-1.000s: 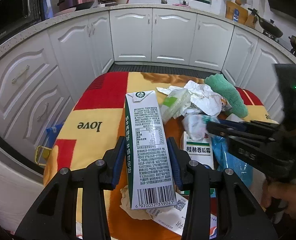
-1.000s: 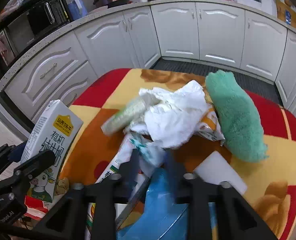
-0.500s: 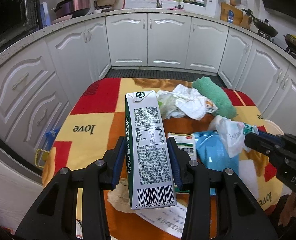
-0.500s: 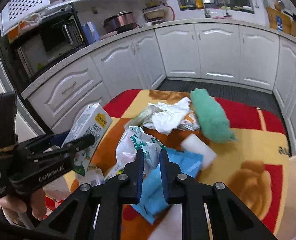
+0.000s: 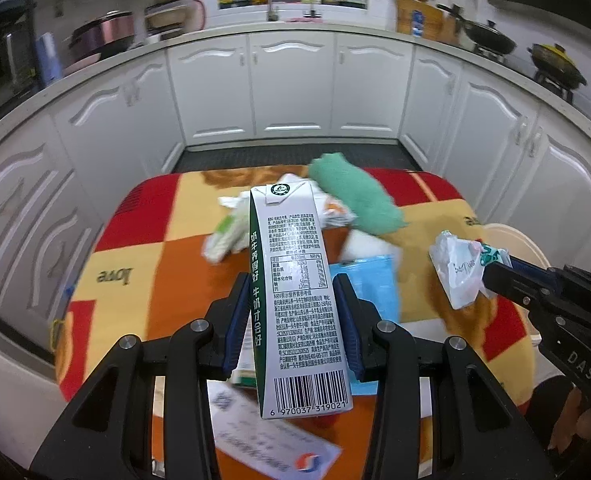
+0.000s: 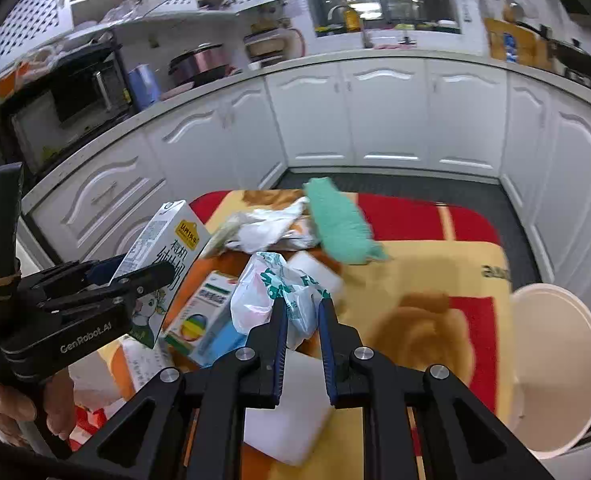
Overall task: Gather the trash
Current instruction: 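Lift the milk carton and plastic bag and carry both toward the beige bucket, then open both tools over the bucket to drop the carton and bag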
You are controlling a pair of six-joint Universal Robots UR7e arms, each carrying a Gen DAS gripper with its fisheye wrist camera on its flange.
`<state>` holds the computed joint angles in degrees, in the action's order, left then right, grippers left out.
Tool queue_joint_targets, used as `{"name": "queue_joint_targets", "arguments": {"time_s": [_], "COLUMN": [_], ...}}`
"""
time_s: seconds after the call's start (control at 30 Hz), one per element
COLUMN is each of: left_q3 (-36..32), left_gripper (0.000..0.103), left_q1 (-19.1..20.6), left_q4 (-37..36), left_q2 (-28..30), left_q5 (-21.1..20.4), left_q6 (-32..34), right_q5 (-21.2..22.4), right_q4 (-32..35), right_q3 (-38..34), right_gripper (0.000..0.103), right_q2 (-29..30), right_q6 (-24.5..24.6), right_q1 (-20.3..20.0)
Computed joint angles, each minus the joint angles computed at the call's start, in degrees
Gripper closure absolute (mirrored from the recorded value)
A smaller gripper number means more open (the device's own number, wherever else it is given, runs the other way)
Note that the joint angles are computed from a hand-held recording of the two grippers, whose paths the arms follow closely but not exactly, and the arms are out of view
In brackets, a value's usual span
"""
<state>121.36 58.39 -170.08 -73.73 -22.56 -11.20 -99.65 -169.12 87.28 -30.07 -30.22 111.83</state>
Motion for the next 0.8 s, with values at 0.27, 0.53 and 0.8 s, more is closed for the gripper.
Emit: {"name": "queue_joint_targets", "arguments": {"time_s": [0.27, 0.53, 0.8], "left_q3": [-4.9, -12.3, -21.0], "left_gripper": [0.064, 0.064, 0.064], "left_q1": [-1.1, -1.4, -0.4], "left_q4": [0.7, 2.5, 6.0], "left_q2": [5.8, 13.5, 21.7], "left_q5": [-4.5, -12.1, -19.8], "left_q6": [2.1, 4.4, 6.4], "right_q5": [-3.2, -8.8, -12.8], "right_q4": [-3.9, -7.5, -7.6], "right_q3": [2.2, 3.3, 2.5], "right_gripper": [0.088, 0.088, 0.088], "right_q2": [-3.1, -6.4, -7.7], "right_q6": [0.4, 1.2, 4.3], "right_q1": [-2.5, -7.1, -11.7]}}
